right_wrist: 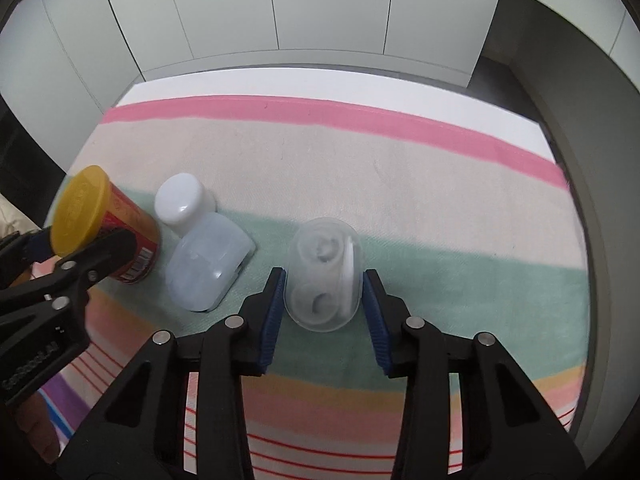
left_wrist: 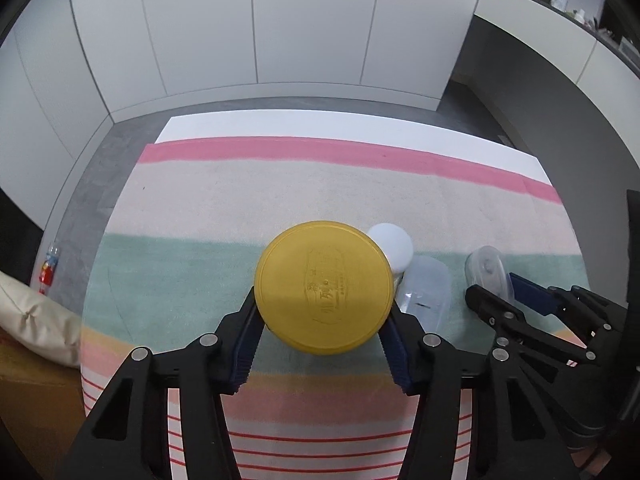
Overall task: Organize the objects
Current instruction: 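Grasp the yellow-lidded red jar with the left tool while the right tool grasps the clear oval case, then carry the red jar with the left tool and the clear case with the right tool toward the box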
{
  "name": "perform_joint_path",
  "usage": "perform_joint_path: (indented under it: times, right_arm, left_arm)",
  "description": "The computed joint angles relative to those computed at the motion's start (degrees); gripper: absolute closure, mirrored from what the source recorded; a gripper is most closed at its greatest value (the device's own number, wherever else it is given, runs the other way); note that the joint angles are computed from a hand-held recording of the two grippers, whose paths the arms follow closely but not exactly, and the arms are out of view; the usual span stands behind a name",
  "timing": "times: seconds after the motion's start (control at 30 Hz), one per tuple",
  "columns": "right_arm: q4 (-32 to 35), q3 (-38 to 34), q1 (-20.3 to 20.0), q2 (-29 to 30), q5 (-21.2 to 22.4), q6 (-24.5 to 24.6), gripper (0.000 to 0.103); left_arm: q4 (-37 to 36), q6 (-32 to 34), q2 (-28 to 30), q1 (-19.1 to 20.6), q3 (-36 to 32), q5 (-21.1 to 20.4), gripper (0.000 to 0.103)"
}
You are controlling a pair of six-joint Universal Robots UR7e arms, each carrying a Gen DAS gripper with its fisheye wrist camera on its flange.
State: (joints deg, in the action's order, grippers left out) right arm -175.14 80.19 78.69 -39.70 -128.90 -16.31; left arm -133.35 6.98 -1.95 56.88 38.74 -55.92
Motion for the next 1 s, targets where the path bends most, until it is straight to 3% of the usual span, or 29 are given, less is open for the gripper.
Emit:
perform_joint_path:
  times: [0.2, 0.53, 1.0]
  right_arm:
    - [-1.16, 4.1, 0.75, -3.02, -0.32, 0.98, 0.063]
    - [-7.31, 16.76, 5.63, -12.6, -4.41, 2.62, 0.063]
    - [-9.79, 33.97, 11.65, -25.98, -3.07, 3.25, 0.063]
  left_arm:
    - [-1.07, -0.14, -3.47, -0.64, 4.6, -0.54, 0.049]
    - [-7.7, -1.46, -16.82, -4.76, 22.01, -0.61, 0.049]
    - [-15.11, -8.44, -33.4, -10.11, 46.56, 1.22, 0.049]
